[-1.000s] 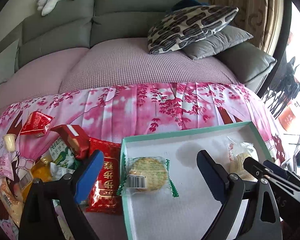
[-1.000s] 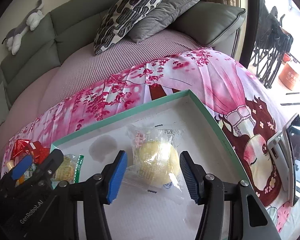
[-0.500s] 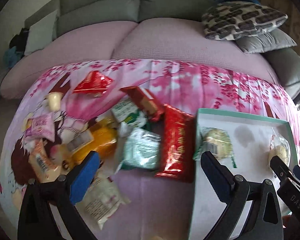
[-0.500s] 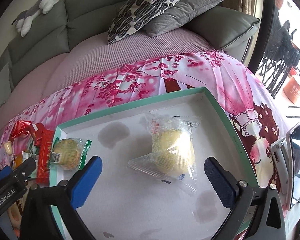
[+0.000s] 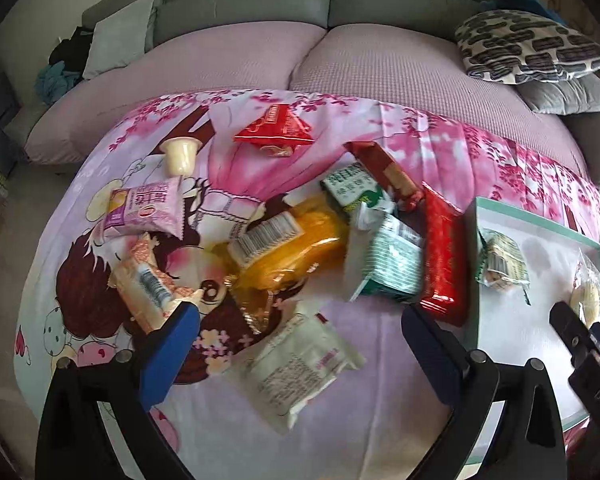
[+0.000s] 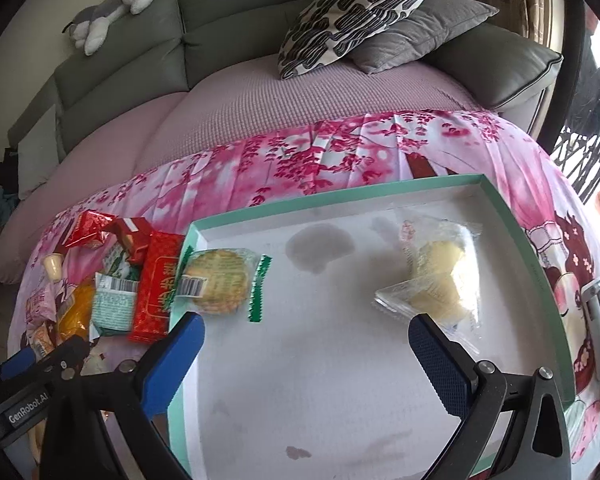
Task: Organize snacks
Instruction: 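Grasp the cream bread pack with right tool while left tool grasps the tan bread pack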
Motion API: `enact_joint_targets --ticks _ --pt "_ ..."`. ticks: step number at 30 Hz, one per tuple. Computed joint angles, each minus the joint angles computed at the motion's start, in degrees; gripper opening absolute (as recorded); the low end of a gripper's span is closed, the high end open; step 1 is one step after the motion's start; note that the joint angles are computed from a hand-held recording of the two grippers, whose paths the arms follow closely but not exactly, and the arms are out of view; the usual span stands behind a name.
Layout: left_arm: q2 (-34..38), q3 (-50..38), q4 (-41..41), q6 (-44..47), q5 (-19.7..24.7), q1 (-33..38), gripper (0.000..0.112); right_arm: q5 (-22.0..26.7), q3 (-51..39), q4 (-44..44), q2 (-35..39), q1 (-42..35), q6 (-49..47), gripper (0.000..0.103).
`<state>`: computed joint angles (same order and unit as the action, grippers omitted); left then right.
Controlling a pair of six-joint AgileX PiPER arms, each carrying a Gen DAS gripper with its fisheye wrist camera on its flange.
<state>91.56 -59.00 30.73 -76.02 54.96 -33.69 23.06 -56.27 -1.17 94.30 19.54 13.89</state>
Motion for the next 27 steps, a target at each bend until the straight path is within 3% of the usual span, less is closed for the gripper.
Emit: enact_joint_targets --ticks 10,17,21,27 --pt "-5.77 6.14 -0.13 5.72 -0.1 8.43 0.101 0.34 0.84 -10.55 -0.86 8.8 11.39 0.103" --pt "-10.43 11.04 -3.67 11.67 -4.87 16.37 0.101 2.93 -0.97 -13.72 -0.38 16.42 15.76 0.103" --pt "-13.46 13.83 -9.14 18.27 -8.75 22.43 0.101 4.36 -3.03 -11.19 1.74 20.75 13.54 0.103" --pt "-14.45 16.17 -12.9 22.84 -11.08 28.85 0.101 6.7 -6.31 -10.78 5.57 25.8 13.55 0.103"
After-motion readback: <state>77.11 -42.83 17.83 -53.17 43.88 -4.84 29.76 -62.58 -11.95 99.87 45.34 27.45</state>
